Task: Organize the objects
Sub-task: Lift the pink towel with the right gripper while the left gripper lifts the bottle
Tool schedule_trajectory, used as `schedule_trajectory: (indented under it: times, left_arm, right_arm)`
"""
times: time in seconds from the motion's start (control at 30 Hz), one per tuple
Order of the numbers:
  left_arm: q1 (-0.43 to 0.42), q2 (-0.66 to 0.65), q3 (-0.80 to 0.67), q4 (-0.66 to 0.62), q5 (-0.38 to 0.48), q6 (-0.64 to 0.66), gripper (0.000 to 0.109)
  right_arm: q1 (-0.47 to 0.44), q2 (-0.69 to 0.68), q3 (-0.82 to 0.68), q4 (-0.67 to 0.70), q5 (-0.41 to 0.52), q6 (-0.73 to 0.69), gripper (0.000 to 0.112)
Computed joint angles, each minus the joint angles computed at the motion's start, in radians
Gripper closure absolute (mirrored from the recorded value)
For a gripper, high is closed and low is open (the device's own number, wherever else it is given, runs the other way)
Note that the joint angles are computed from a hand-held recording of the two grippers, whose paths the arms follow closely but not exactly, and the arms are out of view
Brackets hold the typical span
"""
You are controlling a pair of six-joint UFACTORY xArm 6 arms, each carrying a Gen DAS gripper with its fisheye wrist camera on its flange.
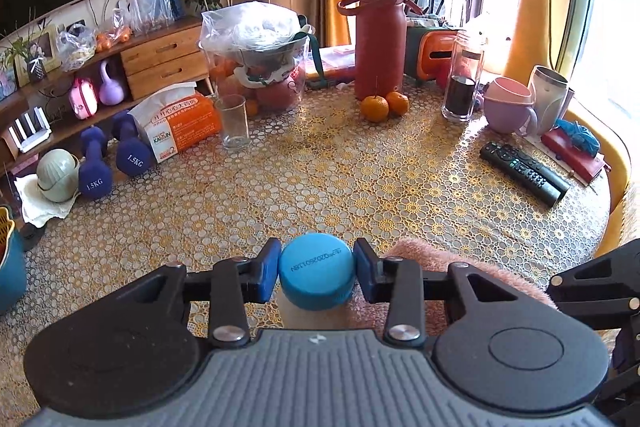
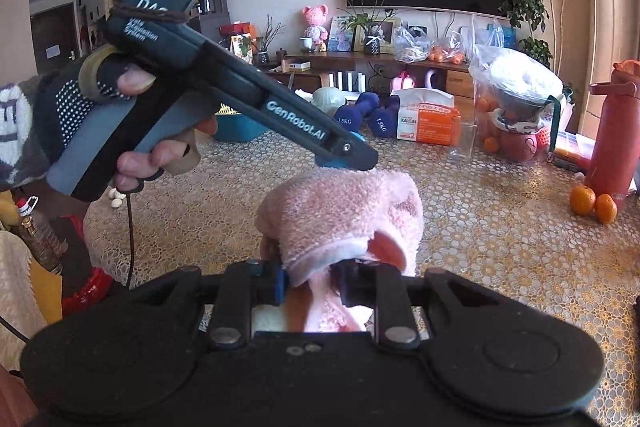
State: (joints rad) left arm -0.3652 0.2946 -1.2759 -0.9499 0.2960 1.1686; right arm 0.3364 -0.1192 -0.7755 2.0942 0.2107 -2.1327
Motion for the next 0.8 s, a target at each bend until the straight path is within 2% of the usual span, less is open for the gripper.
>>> schedule_trajectory:
  times: [0.2, 0.37, 0.67, 0.73, 0.8]
  left_arm:
    - [0.002, -0.002, 0.002, -0.006, 0.006, 0.015, 0.070]
    - [0.014, 0.004, -0.012, 0.025, 0.019, -0.033, 0.070]
    - [0.026, 0.014, -0.028, 0.001, 0.038, -0.010, 0.070]
    - [0.032, 0.016, -0.033, 0.006, 0.045, -0.019, 0.070]
    - [0.043, 0.020, -0.042, 0.014, 0.059, -0.040, 0.070]
  right_arm:
    - [0.010, 0.093, -0.090, -0.050, -0.012, 0.038, 0.089]
    - [0.012, 0.198, -0.174, -0.164, -0.021, 0.158, 0.089]
    - [0.008, 0.323, -0.231, -0.264, -0.080, 0.288, 0.089]
    - [-0.010, 0.330, -0.231, -0.276, -0.059, 0.317, 0.089]
    - [-0.010, 0.328, -0.235, -0.279, -0.088, 0.322, 0.089]
